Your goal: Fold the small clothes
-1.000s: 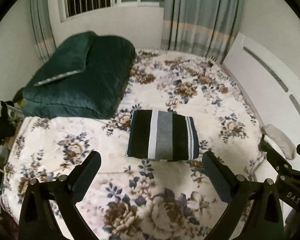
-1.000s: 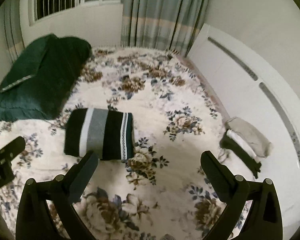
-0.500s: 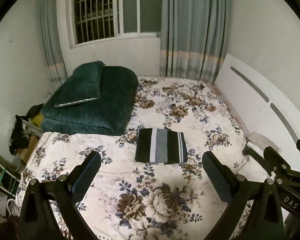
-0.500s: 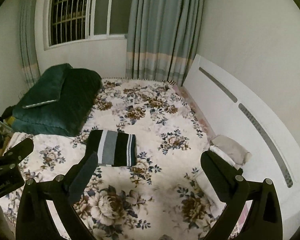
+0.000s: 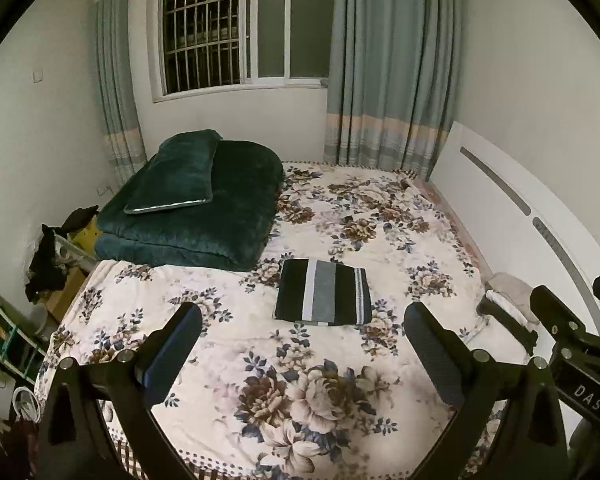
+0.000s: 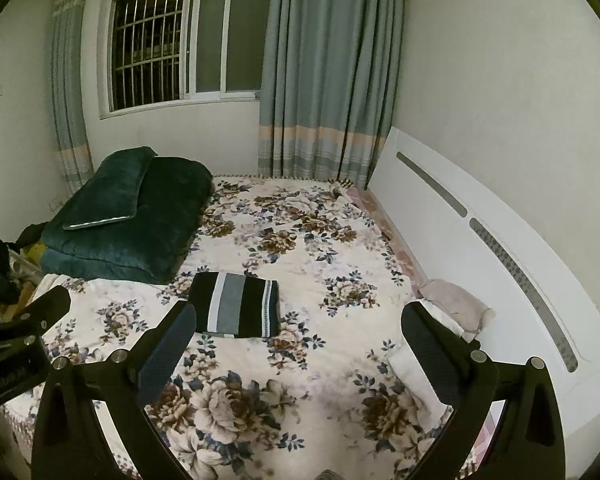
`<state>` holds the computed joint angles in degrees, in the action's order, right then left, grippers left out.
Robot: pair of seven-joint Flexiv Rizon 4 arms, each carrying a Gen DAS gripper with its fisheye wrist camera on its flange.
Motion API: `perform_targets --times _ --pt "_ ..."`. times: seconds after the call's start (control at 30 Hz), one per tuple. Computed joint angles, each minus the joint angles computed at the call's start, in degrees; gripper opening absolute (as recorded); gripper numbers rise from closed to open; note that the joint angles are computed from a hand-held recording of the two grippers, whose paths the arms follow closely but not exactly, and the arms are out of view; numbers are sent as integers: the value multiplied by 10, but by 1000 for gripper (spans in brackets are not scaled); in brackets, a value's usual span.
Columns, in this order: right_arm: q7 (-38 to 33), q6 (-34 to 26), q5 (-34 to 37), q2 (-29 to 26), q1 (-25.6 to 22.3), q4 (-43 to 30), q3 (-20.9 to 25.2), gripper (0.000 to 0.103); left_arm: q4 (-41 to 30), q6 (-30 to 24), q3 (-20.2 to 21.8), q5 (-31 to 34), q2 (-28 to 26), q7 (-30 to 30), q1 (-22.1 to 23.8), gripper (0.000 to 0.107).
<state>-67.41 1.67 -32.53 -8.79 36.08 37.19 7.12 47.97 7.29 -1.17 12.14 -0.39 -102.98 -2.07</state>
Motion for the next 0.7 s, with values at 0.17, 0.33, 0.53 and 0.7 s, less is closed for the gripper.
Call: perform_targets --times 0.17,0.33,0.53,0.7 --pt "-7 2 5 1 -3 -2 2 103 -2 -6 -4 12 3 -4 -4 103" --pt "-14 -6 12 -2 -1 -14 0 103 -7 -9 -5 17 4 -6 -4 103" --pt "-18 -12 14 -2 0 -19 -1 103 -20 -22 -6 21 2 -6 -6 103" --pt "-28 -27 18 -7 5 -39 -5 103 -47 -50 -12 28 -8 -4 -12 103"
